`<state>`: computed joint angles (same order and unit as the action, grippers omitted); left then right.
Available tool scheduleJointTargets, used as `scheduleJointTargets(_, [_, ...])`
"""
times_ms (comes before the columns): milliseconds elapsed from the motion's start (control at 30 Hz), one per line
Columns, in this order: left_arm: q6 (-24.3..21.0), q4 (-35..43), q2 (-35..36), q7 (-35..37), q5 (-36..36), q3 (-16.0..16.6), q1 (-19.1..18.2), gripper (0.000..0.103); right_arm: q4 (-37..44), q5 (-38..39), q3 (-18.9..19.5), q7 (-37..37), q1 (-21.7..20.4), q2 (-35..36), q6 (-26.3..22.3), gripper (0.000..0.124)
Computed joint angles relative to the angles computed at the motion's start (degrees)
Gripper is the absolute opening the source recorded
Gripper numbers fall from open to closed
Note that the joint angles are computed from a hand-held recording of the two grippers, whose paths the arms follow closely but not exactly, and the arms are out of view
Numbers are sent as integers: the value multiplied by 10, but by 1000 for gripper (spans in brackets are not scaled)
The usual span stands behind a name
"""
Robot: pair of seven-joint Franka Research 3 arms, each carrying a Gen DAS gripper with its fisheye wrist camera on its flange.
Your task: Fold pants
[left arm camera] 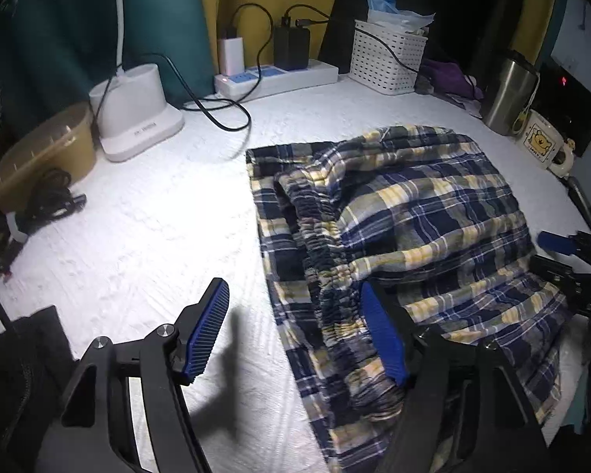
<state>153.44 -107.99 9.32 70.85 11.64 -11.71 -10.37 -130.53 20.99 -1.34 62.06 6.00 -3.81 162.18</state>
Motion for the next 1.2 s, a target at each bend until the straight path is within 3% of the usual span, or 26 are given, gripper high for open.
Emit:
scheduleJointTargets(133, [-4,-9,-14,-29,21,4,-6,70,-27,-11,-3,15,-7,-30,6,56])
scheduleJointTargets(267, [47,-52,-53,-13,-25,-7,-1,70,-47,44,-15,-24,9,-61,6,57])
scheduleJointTargets(367, [63,-71,-71,4,-49,-11,-6,70,-58,45,-11,-35,12,-69,-1,57])
scheduleJointTargets(633, [17,-82,-64,9,-49,-8,-15,72,-86,43,-14,-50,13,-81,-1,57])
scheduleJointTargets(833, [15,-88,-63,29,-66,-7,-11,72,-76,91,-35,-84,15,-86,-33,61])
scheduleJointTargets(1200, [15,-32,-38,19,-69,-1,1,72,-21,124,-34,-99,-2,-45,-27,61])
